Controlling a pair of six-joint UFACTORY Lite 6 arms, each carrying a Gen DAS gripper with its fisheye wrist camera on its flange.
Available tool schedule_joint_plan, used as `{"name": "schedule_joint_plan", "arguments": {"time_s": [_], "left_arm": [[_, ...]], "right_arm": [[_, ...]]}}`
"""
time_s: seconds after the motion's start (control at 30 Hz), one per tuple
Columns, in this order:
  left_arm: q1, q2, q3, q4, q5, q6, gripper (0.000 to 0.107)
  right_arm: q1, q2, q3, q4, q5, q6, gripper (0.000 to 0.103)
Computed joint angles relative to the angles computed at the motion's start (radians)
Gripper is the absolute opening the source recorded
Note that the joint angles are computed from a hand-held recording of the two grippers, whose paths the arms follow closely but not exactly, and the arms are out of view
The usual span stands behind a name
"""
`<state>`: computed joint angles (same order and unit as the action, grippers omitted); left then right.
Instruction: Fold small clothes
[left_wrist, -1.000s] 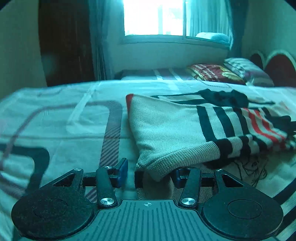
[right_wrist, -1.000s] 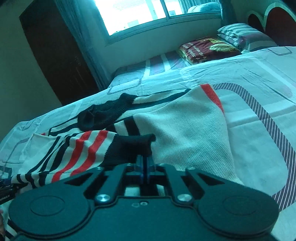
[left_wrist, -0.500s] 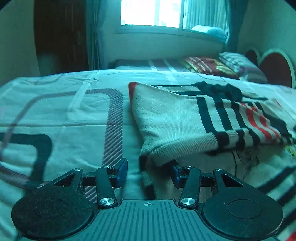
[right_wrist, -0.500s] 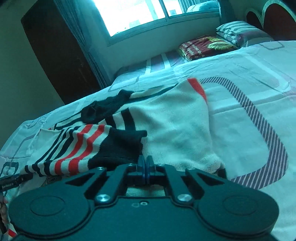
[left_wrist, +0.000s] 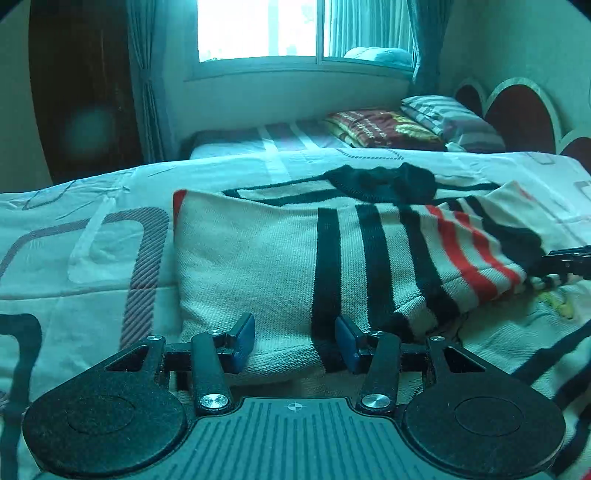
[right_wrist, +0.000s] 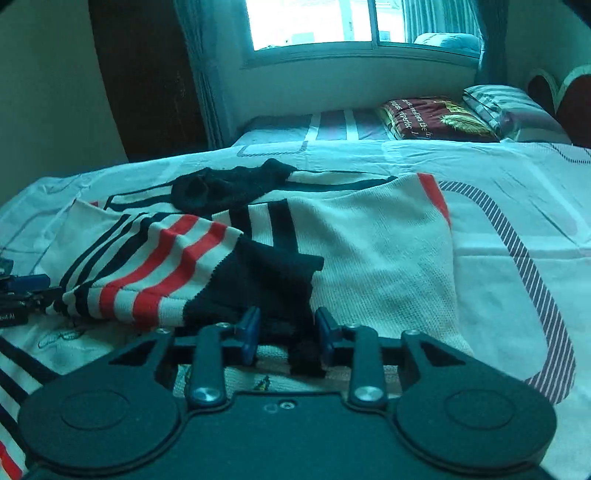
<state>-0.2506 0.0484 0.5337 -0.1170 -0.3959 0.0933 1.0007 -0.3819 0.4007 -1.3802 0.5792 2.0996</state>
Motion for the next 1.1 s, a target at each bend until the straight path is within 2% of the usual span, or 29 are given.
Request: {"name": "schedule_joint_plan", "arguments": {"time_s": [0.07,0.1,0.17,0.23,0.3,0.33,0.37,0.4,0.43,0.47,0.5,0.57,0.7,0.73,0.77,0.83,0.9,0.93,1.0,1.03,1.1], "left_arm": [[-0.002,-0.046,-0.016,0.041,-0.064,-0.043,0.052],[-0.011,-0.026,0.018,0.05,-0.062,-0.058,0.063],[-0.052,0.077,0.129,-0.019,-0.055,-0.016,0.073],[-0.081,0.203,0.245,-0.066,-0.025,-0.007,0.073],[-0.093,0.325,0.331,-0.145,0.016,0.035,0.074],[-0.095,0.338,0.32,-0.145,-0.016,0.021,0.075],[-0.087,0.324,0.31,-0.118,-0.006,-0.004,0.075],[-0.078,0.291,0.304,-0.109,0.026,-0.004,0.075],[-0.064,0.241,0.277,-0.068,0.017,-0.031,0.075],[-0.044,0.215,0.258,-0.019,-0.027,-0.063,0.075],[-0.023,0.225,0.281,-0.012,-0.03,-0.061,0.075],[0.037,0.303,0.398,0.072,0.02,-0.131,0.075],[0.11,0.525,0.654,0.177,0.146,-0.207,0.075],[0.119,0.575,0.688,0.179,0.15,-0.198,0.075],[0.121,0.582,0.681,0.169,0.122,-0.178,0.077],[0.109,0.539,0.65,0.125,0.129,-0.137,0.077],[0.1,0.484,0.58,0.089,0.056,-0.087,0.077],[0.1,0.493,0.594,0.084,0.069,-0.091,0.077],[0.099,0.571,0.675,0.005,0.134,-0.046,0.077],[0.092,0.579,0.676,-0.043,0.123,0.001,0.077],[0.074,0.525,0.628,-0.093,0.12,0.045,0.077]], "right_arm": [[0.017,-0.05,-0.003,-0.05,0.039,0.047,0.04],[-0.02,-0.026,0.017,-0.137,-0.004,0.13,0.039],[-0.075,0.096,0.091,-0.347,-0.083,0.323,0.035],[-0.097,0.27,0.205,-0.556,-0.124,0.505,0.027],[-0.116,0.44,0.325,-0.666,-0.174,0.588,0.016],[-0.121,0.507,0.364,-0.669,-0.184,0.569,0.015],[-0.107,0.531,0.374,-0.64,-0.153,0.525,0.013],[-0.109,0.523,0.384,-0.569,-0.163,0.44,0.012],[-0.11,0.508,0.387,-0.529,-0.165,0.396,0.012],[-0.106,0.497,0.385,-0.528,-0.141,0.395,0.016],[-0.114,0.487,0.385,-0.569,-0.139,0.435,0.015],[-0.156,0.519,0.426,-0.722,-0.188,0.586,0.016],[-0.189,0.676,0.571,-0.79,-0.235,0.619,0.015],[-0.194,0.716,0.592,-0.802,-0.228,0.623,0.014],[-0.191,0.725,0.584,-0.852,-0.194,0.668,0.013],[-0.195,0.707,0.583,-0.848,-0.207,0.655,0.014],[-0.187,0.666,0.55,-0.918,-0.172,0.735,0.02],[-0.185,0.667,0.557,-0.936,-0.167,0.748,0.02],[-0.183,0.73,0.627,-0.865,-0.201,0.649,0.019],[-0.185,0.781,0.671,-0.789,-0.227,0.561,0.019],[-0.172,0.775,0.671,-0.715,-0.218,0.475,0.018]]}}
